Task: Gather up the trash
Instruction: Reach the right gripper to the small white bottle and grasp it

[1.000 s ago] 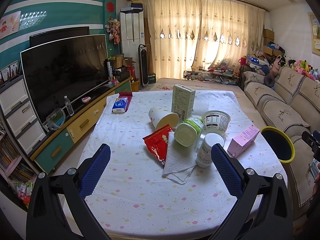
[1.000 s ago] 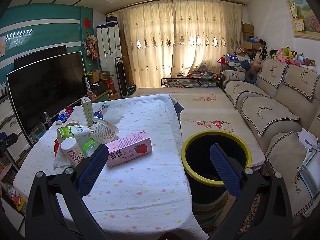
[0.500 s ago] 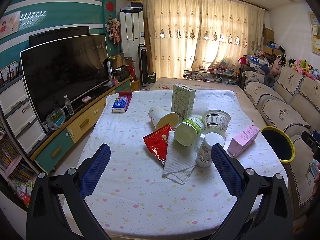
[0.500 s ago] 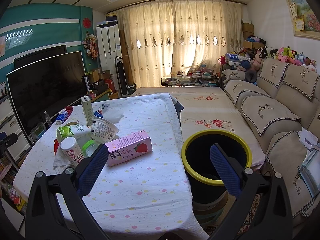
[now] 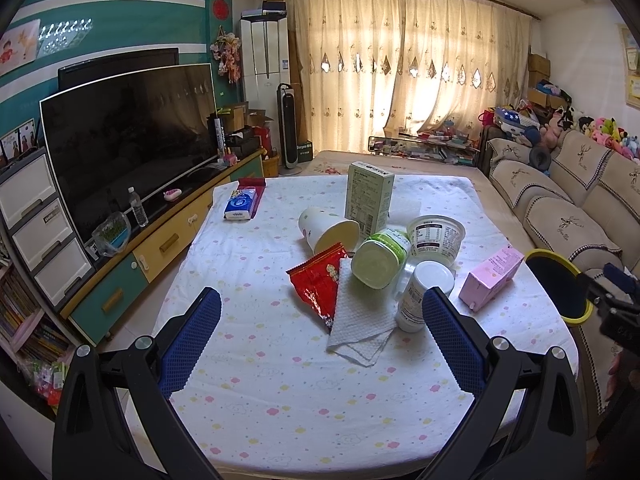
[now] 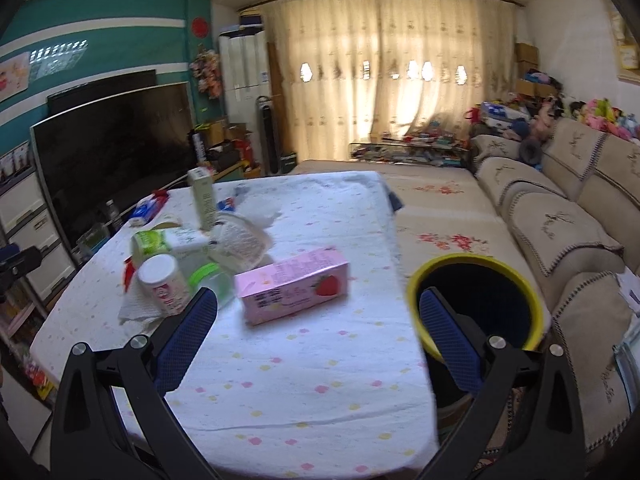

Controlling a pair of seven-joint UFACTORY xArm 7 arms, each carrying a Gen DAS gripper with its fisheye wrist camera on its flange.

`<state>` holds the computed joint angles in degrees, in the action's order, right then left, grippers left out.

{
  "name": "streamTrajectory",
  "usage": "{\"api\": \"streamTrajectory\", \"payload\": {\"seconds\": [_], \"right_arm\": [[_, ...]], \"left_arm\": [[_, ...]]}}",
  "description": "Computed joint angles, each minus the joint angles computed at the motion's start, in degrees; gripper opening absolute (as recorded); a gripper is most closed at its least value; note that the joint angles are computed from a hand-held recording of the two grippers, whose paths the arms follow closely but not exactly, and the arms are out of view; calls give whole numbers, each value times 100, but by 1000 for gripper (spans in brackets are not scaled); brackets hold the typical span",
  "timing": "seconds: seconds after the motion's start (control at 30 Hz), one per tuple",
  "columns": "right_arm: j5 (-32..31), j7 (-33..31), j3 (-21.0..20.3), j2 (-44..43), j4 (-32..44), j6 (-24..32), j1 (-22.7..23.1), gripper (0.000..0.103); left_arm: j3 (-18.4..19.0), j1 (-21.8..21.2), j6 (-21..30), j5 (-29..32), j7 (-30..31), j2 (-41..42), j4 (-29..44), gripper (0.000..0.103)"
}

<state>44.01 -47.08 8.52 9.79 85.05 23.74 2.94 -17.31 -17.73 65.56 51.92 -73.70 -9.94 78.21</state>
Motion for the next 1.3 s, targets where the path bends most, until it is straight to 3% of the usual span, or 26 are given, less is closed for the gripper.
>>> {"api": "streamTrajectory", "payload": {"seconds": [0.2, 0.5, 0.57, 0.63, 0.93, 1.07, 1.13, 1.3], "right_arm": [[126, -550, 232, 109, 102, 414, 216, 97], [120, -742, 416, 532, 665, 954, 424, 96], [-104, -634, 412, 711, 856, 940, 545, 92], [-484, -320, 373, 956, 1159, 1020, 667, 79], [-1484, 595, 440, 1775, 2290, 1701, 817, 69], [-1726, 805, 473, 2084, 2699, 1949, 870, 61], [-1830, 914, 473, 2237, 2916, 2147, 876, 45], [-1432, 628, 704, 2055, 2724, 2254, 586, 45]], "left_arm": [[56, 85, -18, -66, -49, -146, -139, 99], [95, 318, -222, -338, -3, -287, -386, 99], [98, 348, -280, -370, 22, -273, -408, 99], [103, 370, -310, -398, 45, -257, -406, 99], [165, 448, -404, -535, 95, -237, -436, 99], [187, 462, -461, -588, 138, -182, -427, 99], [201, 462, -484, -603, 156, -158, -423, 99], [223, 453, -497, -608, 162, -119, -405, 99]]}}
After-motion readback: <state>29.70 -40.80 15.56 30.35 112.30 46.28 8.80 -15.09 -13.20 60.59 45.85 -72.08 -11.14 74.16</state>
